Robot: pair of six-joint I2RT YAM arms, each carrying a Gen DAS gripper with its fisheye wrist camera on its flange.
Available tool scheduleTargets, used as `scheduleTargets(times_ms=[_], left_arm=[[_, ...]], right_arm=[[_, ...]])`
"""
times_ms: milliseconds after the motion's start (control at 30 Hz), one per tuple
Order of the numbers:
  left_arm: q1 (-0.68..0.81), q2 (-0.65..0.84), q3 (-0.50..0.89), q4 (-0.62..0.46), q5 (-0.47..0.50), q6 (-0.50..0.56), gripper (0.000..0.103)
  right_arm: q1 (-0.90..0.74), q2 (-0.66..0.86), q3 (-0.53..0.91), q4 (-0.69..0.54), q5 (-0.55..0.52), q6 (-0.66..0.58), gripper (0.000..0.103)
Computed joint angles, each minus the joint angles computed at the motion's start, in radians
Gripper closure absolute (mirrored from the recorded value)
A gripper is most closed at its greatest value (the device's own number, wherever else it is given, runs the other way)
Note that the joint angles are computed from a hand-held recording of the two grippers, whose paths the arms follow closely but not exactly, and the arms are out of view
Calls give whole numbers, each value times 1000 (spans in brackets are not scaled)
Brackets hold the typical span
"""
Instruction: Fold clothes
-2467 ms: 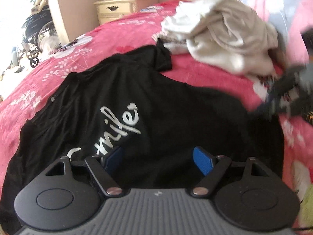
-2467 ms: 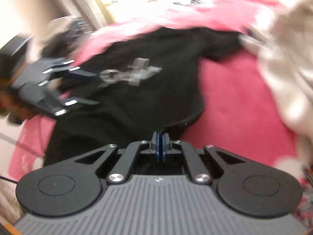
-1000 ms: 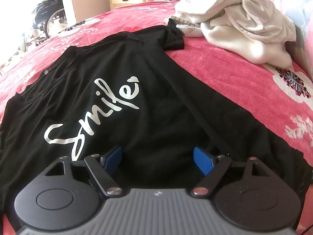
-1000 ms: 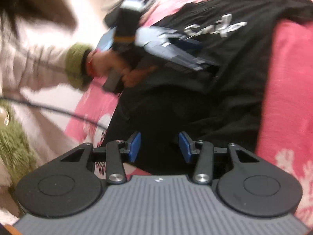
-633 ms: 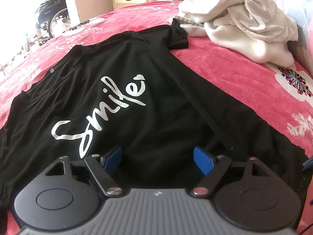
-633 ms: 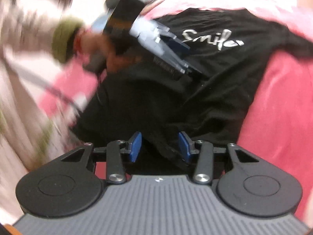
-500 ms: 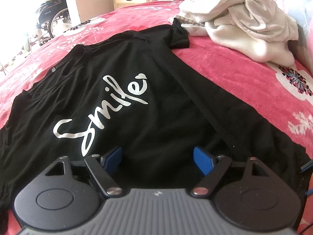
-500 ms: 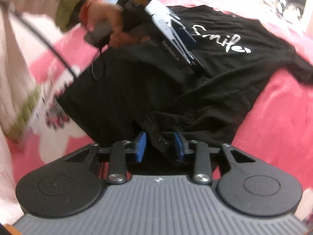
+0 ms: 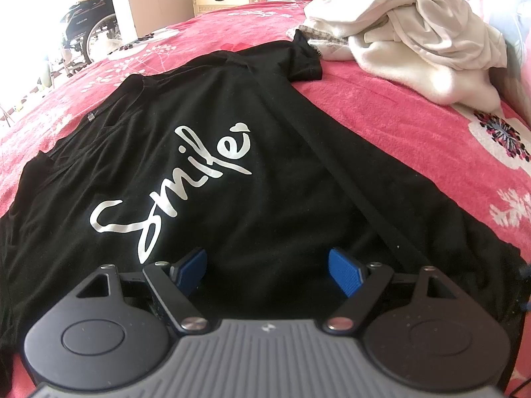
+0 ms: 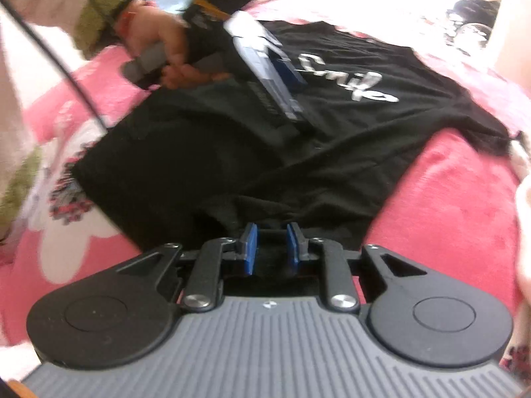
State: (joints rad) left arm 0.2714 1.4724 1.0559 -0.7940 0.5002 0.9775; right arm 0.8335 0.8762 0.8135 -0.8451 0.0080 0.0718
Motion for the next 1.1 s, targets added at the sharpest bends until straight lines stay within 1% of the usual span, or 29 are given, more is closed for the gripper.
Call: scheduleTargets(times_ms=[100,200,300,467,533,600,667,767,833,867,967,1000,1033,1100], left_arm=[[-1,-1,-2,3,-1,-2,20],[-3,-4,-6,7,-3,-4,20],[-2,-5,-8,8,-2,-5,20],[-6,-7,-12,14,-4,-7,20],[-7,-7,-13,16,-5,-9,20],[-7,-9,-17,19,-7,-12,19],[-7,-10,-18,19,-6,-12,19],[-6,-9,-17,18,-5,-10,19],[-5,-10,-18,18,-5,-10,19],[-5,-10,-19,19,-5,-9,19],[-3,-11,-21,20,-4,-8,19],[-3,-11,-21,21,-4,-8,19],[-3,-12,-22,21,-3,-6,19],[-2,-12,-24,22,-2,-2,19]], right_arm=[[56,22,7,-6,16,-17,81],[108,60,1,7,86,-11,81],[127,68,1,13,141,1,82],[146,67,-3,8,138,-21,82],[164,75,-7,23,152,-12,82],[186,83,-11,41,185,3,82],[199,98,-9,49,243,21,83],[174,101,-8,49,233,34,83],[191,106,-12,50,221,24,83],[208,114,-13,52,232,29,83],[232,138,-11,47,307,83,85],[220,131,-11,40,332,109,87],[204,120,-10,32,355,135,92],[191,98,-1,-2,432,172,94]])
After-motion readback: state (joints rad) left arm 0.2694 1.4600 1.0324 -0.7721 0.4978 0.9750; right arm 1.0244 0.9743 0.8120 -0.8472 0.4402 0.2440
